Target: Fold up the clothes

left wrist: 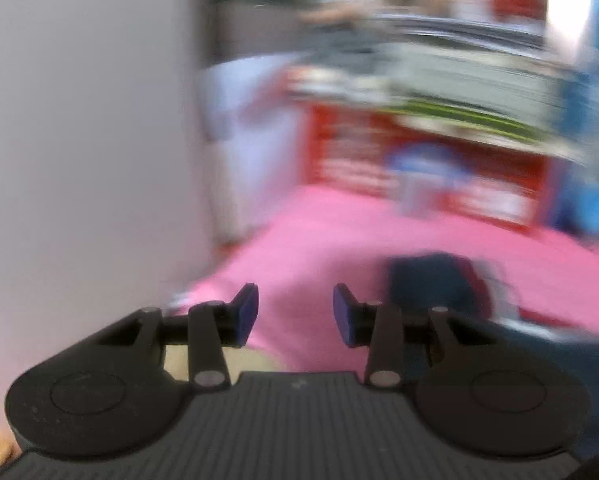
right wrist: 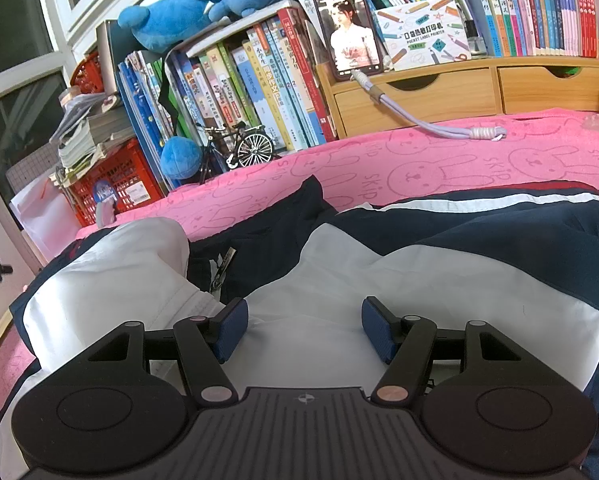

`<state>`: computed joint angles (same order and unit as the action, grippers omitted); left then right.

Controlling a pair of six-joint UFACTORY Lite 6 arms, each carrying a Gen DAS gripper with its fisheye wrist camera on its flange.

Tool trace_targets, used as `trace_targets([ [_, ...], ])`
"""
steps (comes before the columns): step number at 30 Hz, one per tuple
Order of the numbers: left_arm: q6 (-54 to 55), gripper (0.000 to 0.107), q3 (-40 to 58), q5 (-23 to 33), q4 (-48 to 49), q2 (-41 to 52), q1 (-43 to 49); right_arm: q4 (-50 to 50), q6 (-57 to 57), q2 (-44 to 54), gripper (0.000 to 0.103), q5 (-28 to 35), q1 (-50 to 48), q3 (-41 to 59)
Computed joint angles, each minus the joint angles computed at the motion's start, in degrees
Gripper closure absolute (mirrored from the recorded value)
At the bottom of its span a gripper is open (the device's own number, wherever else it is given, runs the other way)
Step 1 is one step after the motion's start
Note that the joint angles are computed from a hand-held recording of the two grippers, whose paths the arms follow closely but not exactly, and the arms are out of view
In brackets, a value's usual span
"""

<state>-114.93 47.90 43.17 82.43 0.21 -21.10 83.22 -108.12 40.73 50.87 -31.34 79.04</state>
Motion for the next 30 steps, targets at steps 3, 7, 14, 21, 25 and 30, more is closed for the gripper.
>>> trace_targets([
  [3, -1.96, 0.065, 3.42, -13.66, 6.13, 3.25, -2.03, 0.03, -0.29, -0.15, 0.039, -0.18, 0.00, -0.18],
  [7, 4.77, 0.065, 16.64, -16.89, 0.82, 19.56, -1.33, 0.35, -0.94, -0.55, 0.039, -0.63, 0.16, -0.77],
  [14, 9.81, 0.078, 15.34, -5.11, -6.77, 19.33, 4.67, 0.56, -1.39, -0.97, 0.038, -1.22, 0.51, -1.25],
  [21, -4.66, 0.082, 1.94, 1.09, -6.78, 4.32, 13.25, 0.66, -1.87, -1.32, 0.038, -1.79, 0.85, -1.60],
  [25, -5.58, 0.082, -3.47, -1.01, -4.97, -2.03, 10.19, 1.32, -2.54, -1.80, 0.037, -2.40, 1.14, -2.23],
  [30, -12.71, 0.074, -1.10, -7.34, 8.39, -1.93, -4.76, 5.71, -8.56, -5.36, 0.028, -6.40, 2.57, -6.65],
])
